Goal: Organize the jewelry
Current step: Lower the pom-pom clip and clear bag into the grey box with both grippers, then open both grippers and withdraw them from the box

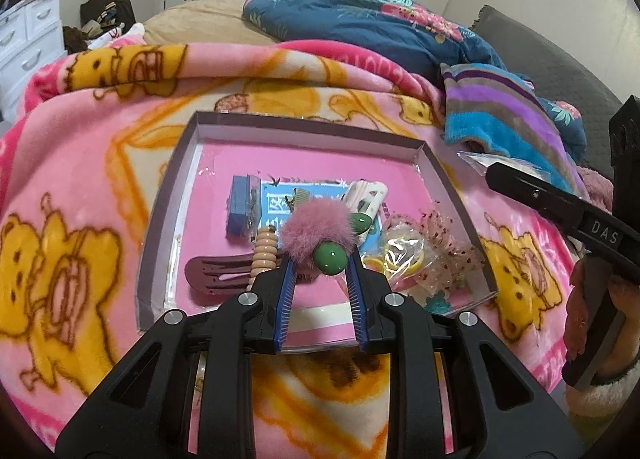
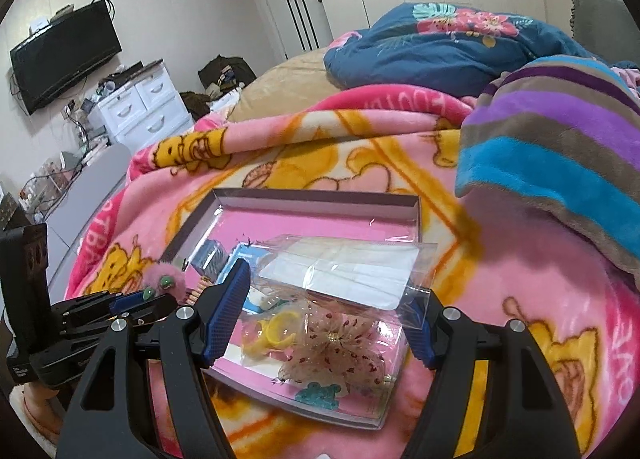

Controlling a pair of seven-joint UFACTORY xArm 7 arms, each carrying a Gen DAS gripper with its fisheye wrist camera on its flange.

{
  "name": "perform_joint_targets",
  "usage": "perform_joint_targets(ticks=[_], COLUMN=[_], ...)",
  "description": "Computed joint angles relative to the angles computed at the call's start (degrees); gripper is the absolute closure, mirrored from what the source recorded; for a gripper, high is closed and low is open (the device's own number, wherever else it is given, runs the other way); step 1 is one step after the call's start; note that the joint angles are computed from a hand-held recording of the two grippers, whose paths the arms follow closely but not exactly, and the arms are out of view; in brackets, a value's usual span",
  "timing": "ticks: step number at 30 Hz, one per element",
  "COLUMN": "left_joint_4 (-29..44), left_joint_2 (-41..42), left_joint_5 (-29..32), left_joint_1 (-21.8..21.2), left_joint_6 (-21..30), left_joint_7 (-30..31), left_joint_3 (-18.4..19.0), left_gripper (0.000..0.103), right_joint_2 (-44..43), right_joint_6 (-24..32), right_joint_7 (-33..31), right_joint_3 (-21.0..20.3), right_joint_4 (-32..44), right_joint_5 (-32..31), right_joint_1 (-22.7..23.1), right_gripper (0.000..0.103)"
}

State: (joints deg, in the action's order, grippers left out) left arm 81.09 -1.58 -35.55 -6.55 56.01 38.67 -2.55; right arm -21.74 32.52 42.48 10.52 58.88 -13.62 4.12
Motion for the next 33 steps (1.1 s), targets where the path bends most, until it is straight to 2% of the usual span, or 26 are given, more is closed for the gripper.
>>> perform_joint_targets(ticks=[12, 16, 21, 30, 33], left_joint_4=[-0.75, -0.81, -1.16, -2.3, -3.2], left_joint_2=[1.46, 1.07, 0.03, -3.42, -4.94], left_joint_5=[1.13, 0.74, 0.54, -0.34, -0.63], left_joint_1=[0.51, 0.86, 1.02, 1.16, 1.18], left_joint_6=[0.0, 0.18, -0.33, -1.46, -2.13], left_joint_7=[-0.71, -0.52, -0.31, -0.16, 0.1], left_joint_3=[-0.22, -0.05, 0.25, 1.51, 2.18], left_gripper=[0.082, 0.074, 0.072, 0.047, 0.042], right_joint_2=[4.69, 4.4, 2.79, -2.94, -4.96], right_joint_6=[0.44, -0.04, -0.49, -0.41, 0.46], right_joint_7=[-0.88, -0.97, -0.43, 1.55, 2.02], right_joint_3=[-1.6, -1.92, -1.81, 0.01, 1.07], right_joint_4=[-0.09, -0.66, -1.37, -3.2, -3.57], right_joint_5=[2.59, 3.54, 3.62, 2.45, 1.71], right_joint_1=[1.77, 2.12, 2.06, 0.95, 0.54], right_gripper=[0.032, 0.024, 0.019, 0.011, 0.011])
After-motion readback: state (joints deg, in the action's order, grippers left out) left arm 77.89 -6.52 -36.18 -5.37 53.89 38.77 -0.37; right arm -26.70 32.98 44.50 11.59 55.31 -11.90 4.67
